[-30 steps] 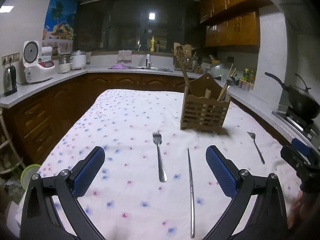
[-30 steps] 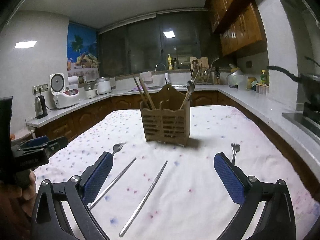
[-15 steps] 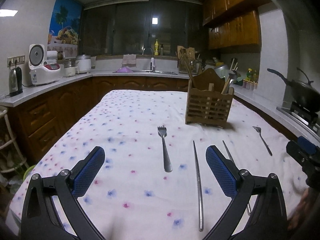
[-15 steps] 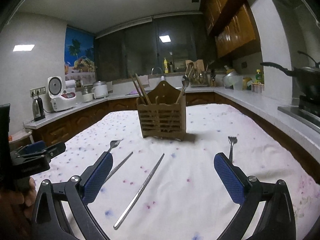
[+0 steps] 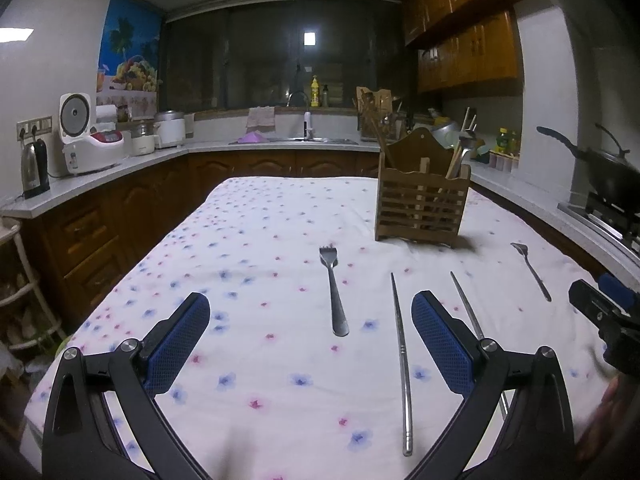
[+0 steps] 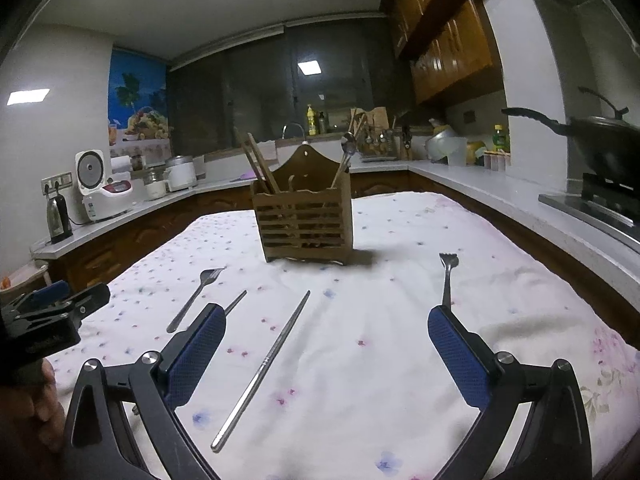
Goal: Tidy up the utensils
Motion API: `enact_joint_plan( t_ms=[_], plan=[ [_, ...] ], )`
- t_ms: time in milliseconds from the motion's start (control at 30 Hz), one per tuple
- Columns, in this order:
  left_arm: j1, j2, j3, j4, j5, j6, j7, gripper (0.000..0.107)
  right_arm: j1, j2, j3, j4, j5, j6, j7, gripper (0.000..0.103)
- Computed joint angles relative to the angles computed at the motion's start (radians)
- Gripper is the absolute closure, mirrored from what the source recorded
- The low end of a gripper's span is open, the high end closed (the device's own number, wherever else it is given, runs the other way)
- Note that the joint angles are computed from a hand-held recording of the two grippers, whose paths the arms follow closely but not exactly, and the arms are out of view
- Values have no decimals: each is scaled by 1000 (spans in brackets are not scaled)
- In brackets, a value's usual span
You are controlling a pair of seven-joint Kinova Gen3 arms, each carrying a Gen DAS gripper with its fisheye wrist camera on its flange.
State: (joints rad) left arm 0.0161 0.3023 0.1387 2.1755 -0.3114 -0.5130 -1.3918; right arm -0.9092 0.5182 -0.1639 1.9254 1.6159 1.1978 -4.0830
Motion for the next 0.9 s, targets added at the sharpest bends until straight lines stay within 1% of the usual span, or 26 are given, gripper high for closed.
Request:
enact_joint_plan(
  t_ms=[100, 267, 467, 600, 900],
  plan=[
    [6, -3, -7, 4, 12, -7, -12, 4, 6, 0, 0, -1, -5, -7, -4, 1],
    [17, -2, -12, -6, 28, 15, -35, 4, 1, 1, 1, -1, -7, -2, -10, 1],
    [17, -3, -12, -7, 42, 19, -44, 4, -6, 5, 2, -6, -9, 4, -1, 1],
    [37, -3, -27, -6, 80, 22, -77, 4, -8, 7, 3, -9, -9, 7, -3, 1],
    [32, -2, -19, -4, 80, 9, -85, 4, -15, 10, 5, -14, -11, 15, 4, 1]
  ],
)
